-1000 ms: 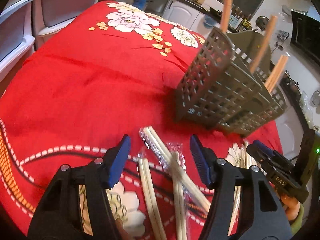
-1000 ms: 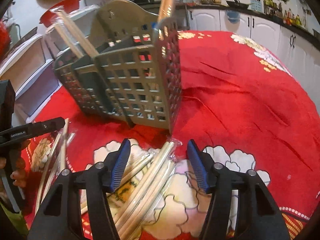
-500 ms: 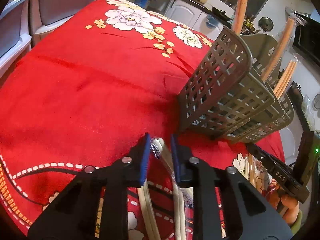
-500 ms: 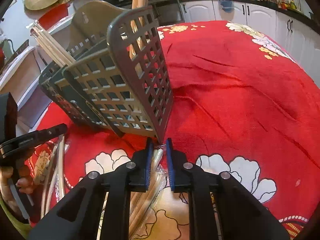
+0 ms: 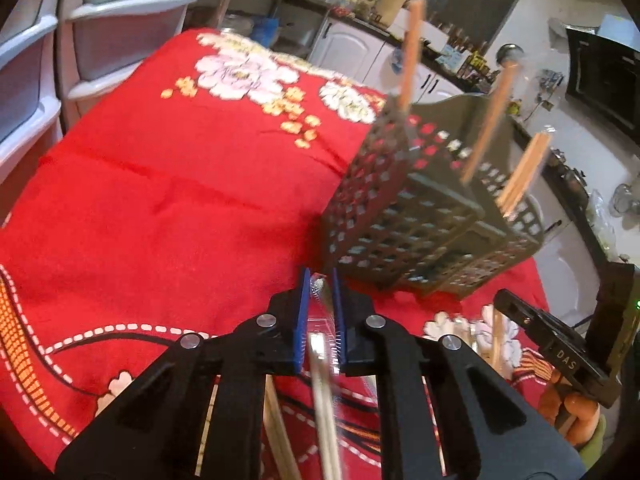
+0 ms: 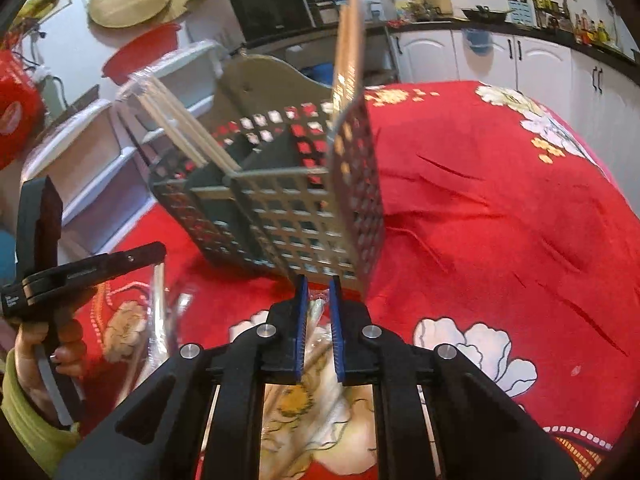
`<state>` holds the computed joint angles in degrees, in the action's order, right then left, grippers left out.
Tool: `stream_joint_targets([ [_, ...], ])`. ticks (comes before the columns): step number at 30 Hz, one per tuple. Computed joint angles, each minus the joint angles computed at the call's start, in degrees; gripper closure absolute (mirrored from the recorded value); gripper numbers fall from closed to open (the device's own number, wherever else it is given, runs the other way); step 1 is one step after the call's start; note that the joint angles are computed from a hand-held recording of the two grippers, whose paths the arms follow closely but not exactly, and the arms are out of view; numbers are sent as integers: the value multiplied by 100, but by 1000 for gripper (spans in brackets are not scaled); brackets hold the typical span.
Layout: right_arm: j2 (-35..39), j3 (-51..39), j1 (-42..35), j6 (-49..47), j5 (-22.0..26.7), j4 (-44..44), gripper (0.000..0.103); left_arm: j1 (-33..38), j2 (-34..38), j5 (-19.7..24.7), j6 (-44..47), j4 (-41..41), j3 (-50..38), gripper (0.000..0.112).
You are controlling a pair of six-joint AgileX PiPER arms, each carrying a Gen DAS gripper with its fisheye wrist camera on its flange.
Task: Organize utensils
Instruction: 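Lift both held chopstick pairs and lower them into the caddy slots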
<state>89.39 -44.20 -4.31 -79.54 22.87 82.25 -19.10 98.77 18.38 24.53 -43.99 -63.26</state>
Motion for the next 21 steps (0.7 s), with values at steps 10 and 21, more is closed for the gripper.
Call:
stream_joint_targets([
  [10, -753, 53, -24, 469, 492, -375, 95, -306, -680, -115, -394, 531, 110, 108],
  [21, -1565, 210, 221, 598, 622, -415, 97, -432, -1217, -171, -381, 572, 235, 109],
])
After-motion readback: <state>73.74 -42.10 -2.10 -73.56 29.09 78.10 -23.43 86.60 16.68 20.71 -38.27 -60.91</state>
